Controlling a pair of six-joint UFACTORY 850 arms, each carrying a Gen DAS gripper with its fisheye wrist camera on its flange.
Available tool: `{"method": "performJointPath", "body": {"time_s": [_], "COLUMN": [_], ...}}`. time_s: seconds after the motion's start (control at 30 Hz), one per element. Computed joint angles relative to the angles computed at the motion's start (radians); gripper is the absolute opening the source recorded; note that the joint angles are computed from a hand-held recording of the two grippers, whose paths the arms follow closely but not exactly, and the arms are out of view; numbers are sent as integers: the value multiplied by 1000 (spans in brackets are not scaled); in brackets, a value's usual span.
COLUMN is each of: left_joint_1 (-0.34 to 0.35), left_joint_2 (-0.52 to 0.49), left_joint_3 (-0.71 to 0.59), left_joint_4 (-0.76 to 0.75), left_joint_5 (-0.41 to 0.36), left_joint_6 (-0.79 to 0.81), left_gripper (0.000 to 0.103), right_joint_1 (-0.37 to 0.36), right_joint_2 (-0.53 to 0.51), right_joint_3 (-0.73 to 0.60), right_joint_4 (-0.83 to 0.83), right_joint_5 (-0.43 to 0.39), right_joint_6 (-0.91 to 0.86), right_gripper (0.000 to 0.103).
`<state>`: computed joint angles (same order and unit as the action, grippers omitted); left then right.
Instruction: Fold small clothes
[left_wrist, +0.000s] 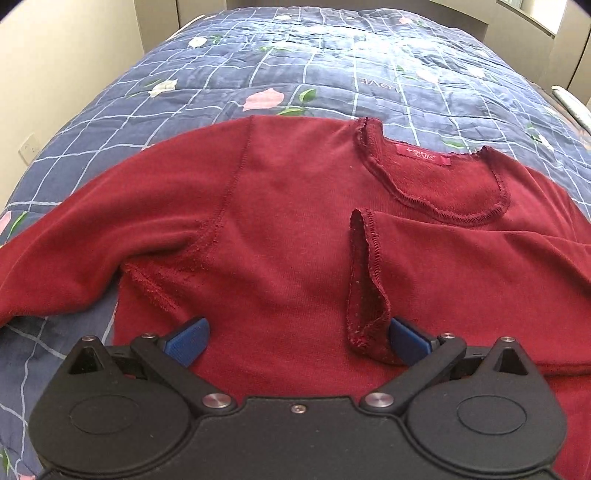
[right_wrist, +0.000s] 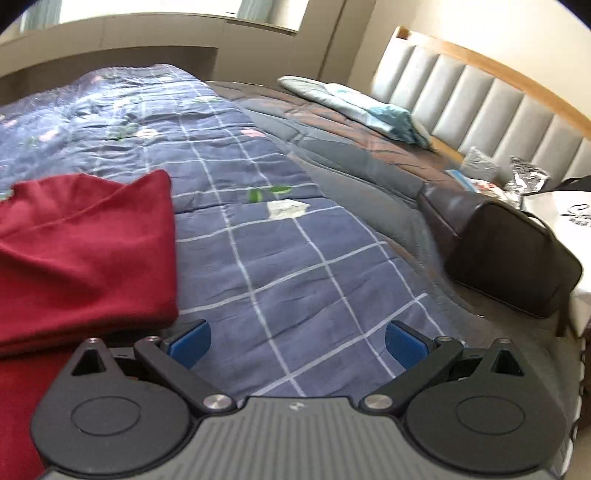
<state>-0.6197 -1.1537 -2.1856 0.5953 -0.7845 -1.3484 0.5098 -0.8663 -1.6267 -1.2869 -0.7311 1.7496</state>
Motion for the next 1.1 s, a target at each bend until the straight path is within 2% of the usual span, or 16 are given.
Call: {"method": "performJointPath", "body": {"time_s": [0.03, 0.23, 0.27, 0.37, 0.43, 0.5, 0.67, 0.7, 0.77, 0.83, 0.87, 0.93, 0.97, 1.03, 1.1], "left_joint_1": [-1, -5, -5, -5, -5, -5, -7, -8, -10, -10, -9, -8, -8, -8, -8], "left_joint_2": [0, 7, 8, 11, 11, 11, 18, 22, 28, 31, 30, 26, 25, 26, 26], "left_joint_3": [1, 17, 19, 25, 25, 24, 41, 50, 63, 67, 66, 57, 53, 55, 57], "left_joint_4": [4, 29, 31, 32, 32, 29, 53, 64, 78, 79, 77, 66, 62, 63, 68], "left_joint_5": [0, 8, 9, 13, 14, 14, 27, 33, 40, 43, 43, 37, 35, 36, 38], "left_joint_6": [-3, -27, -29, -31, -30, -26, -39, -47, -57, -56, -52, -40, -36, -37, -41], "left_gripper": [103, 103, 103, 103, 103, 103, 103, 103, 103, 103, 103, 103, 103, 103, 103], "right_joint_1": [-2, -38, -37, -13, -3, 7, 18, 18, 16, 14, 11, 8, 11, 11, 13], "right_joint_2": [13, 112, 110, 85, 74, 64, 16, 9, 4, 3, 6, 20, 27, 35, 38], "right_joint_3": [14, 139, 133, 93, 85, 84, 58, 52, 47, 45, 47, 68, 78, 87, 90], "right_joint_4": [-12, -217, -204, -82, -62, -88, -263, -299, -360, -389, -396, -449, -470, -500, -523], "right_joint_5": [23, 298, 297, 203, 174, 154, 103, 101, 110, 124, 144, 175, 181, 202, 214], "right_joint_6": [12, 307, 286, 84, 24, 4, 83, 106, 148, 162, 168, 214, 223, 220, 218], "right_gripper": [103, 103, 103, 103, 103, 103, 100, 94, 89, 74, 69, 48, 41, 19, 14]}}
